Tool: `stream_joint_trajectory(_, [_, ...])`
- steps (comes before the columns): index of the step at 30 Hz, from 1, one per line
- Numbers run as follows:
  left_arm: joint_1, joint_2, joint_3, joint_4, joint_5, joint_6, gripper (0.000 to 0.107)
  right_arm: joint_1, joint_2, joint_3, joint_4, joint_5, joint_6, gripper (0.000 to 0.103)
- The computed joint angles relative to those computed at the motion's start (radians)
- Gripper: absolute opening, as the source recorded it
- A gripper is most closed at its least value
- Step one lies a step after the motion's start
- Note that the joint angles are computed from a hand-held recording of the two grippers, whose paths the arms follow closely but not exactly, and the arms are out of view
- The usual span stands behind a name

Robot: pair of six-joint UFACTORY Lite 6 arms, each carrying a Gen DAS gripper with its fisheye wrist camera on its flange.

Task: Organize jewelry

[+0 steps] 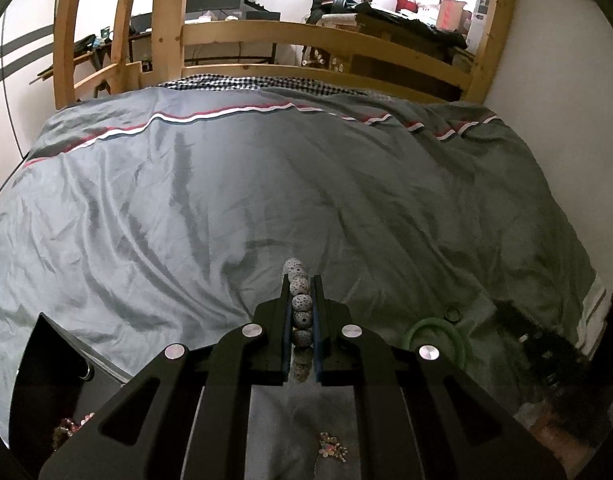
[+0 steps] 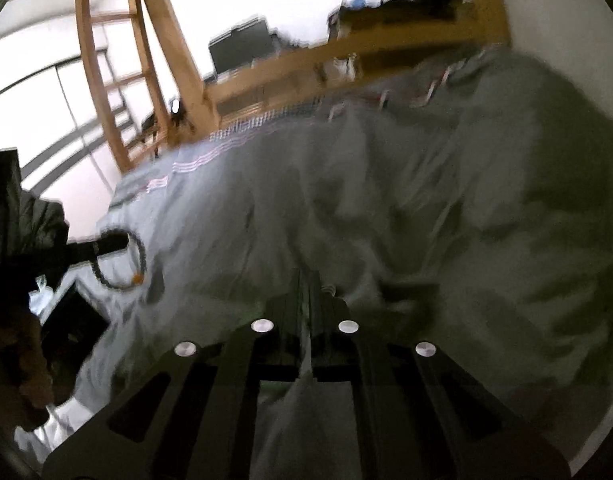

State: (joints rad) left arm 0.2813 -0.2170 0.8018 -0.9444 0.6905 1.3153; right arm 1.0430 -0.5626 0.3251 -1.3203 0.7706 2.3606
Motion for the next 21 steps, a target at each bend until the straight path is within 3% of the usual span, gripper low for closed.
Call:
stream_joint_trajectory(1, [-0.003, 0.002, -0.001, 0.001, -0.003, 0.000, 0.007, -0.029, 0.050, 0.010, -0.011, -0.050, 0.012, 0.029])
stream_joint_trajectory(2, [-0.007, 0.003, -0.002, 0.003, -0.007, -0.004, 0.007, -0.044, 0.093, 0.015, -0.030, -0.083, 0.035, 0.064])
stream_joint_trajectory(3, [-0.009, 0.003, -0.003, 0.004, -0.008, -0.004, 0.007, -0.052, 0.134, 0.019, -0.059, -0.102, 0.073, 0.078])
stream_joint_trajectory(4, [-0.011, 0.003, -0.005, 0.004, -0.010, -0.004, 0.007, -0.050, 0.174, 0.022, -0.086, -0.106, 0.105, 0.078])
stream_joint_trajectory(5, [-0.013, 0.003, -0.006, 0.005, -0.010, -0.003, 0.007, -0.062, 0.238, 0.046, -0.079, -0.120, 0.096, 0.076])
stream_joint_trajectory(7, [-0.014, -0.001, -0.009, 0.007, -0.009, -0.004, 0.007, -0.090, 0.361, 0.110, 0.024, -0.134, -0.034, 0.058])
stream_joint_trajectory(9, [-0.012, -0.001, -0.005, 0.009, -0.004, -0.006, 0.007, -0.072, 0.419, 0.143, 0.083, -0.073, -0.092, 0.037])
stream_joint_trajectory(12, [-0.003, -0.009, 0.000, 0.011, 0.009, -0.009, 0.007, -0.032, 0.452, 0.182, 0.152, 0.043, -0.159, 0.018])
stream_joint_trajectory(16, [0.017, -0.046, -0.004, 0.018, 0.044, -0.016, 0.007, -0.044, 0.419, 0.152, 0.163, 0.057, -0.153, 0.011])
stream_joint_trajectory(21, [0.072, -0.130, -0.022, 0.037, 0.125, -0.017, 0.007, -0.005, 0.280, 0.085, 0.149, 0.122, -0.107, 0.009])
